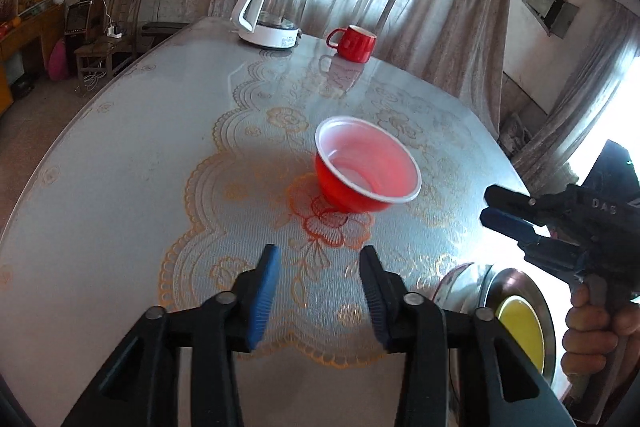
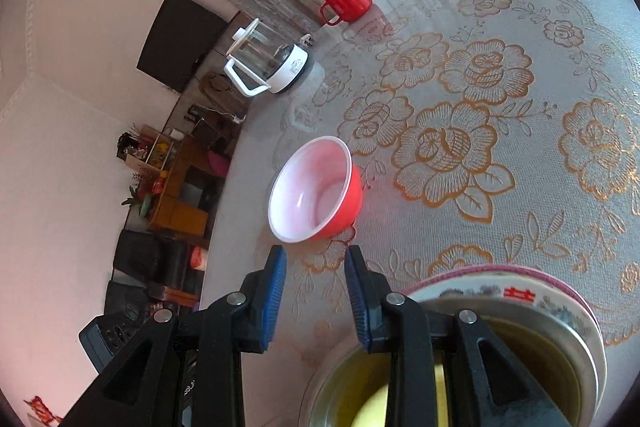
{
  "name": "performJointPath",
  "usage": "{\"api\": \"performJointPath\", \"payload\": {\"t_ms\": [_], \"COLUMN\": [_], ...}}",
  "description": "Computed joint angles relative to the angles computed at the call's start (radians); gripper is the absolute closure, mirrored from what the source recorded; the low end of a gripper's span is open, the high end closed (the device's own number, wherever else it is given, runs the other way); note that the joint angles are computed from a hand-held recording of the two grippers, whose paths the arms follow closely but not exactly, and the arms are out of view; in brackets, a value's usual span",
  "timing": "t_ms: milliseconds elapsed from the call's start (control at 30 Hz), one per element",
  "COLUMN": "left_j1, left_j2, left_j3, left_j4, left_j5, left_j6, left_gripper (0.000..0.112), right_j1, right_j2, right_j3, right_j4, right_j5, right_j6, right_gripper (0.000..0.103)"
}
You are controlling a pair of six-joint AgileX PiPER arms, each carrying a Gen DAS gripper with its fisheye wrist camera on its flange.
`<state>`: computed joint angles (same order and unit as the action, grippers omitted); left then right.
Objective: Organize plates and bowls
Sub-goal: 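Move the right gripper to the red bowl rim and close, then lift the red bowl and carry it over the stack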
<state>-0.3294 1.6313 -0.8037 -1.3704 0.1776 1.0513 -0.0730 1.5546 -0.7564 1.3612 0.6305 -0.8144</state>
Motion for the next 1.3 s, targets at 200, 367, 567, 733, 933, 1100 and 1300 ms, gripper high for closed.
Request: {"api": "performJointPath", "payload": {"t_ms": [200, 367, 567, 733, 933, 1100, 1300], "left_j1": [0.054, 0.087, 0.115, 0.106, 0.09, 0.082, 0.101], "left_j2": [0.108, 0.208, 0.339, 0.388, 0.37, 0.291, 0.181], "left_j3": [-0.149, -0.307, -0.48, -0.53, -0.493, -0.399, -0.242], "left_j4": [-0.028, 0.266, 0.35, 0.333, 0.306, 0.265, 0.074], "left_j5": [0.032, 0.126, 0.247, 0.282, 0.256, 0.215, 0.201], "left_j6": [0.01, -0.286, -0.402, -0.388, -0.368, -0.33, -0.127], "left_gripper": [0.05, 0.051, 0.074, 0.091, 0.101, 0.102, 0.101], "right_j1": [0.03, 0.04, 0.05, 0.069, 0.079, 0.087, 0.109], "right_j2": [0.163, 0.267, 0.34, 0.365, 0.349, 0.32, 0.248], "right_j3": [-0.179, -0.289, -0.362, -0.378, -0.36, -0.336, -0.26], "right_j4": [-0.14, -0.23, -0.264, -0.278, -0.265, -0.253, -0.219], "right_j5": [-0.017, -0.034, -0.029, -0.041, -0.063, -0.067, -0.083], "right_j6": [0.164, 0.294, 0.333, 0.331, 0.312, 0.288, 0.238], "right_gripper": [0.079, 0.083, 0.089, 0.095, 0.095, 0.095, 0.095]}}
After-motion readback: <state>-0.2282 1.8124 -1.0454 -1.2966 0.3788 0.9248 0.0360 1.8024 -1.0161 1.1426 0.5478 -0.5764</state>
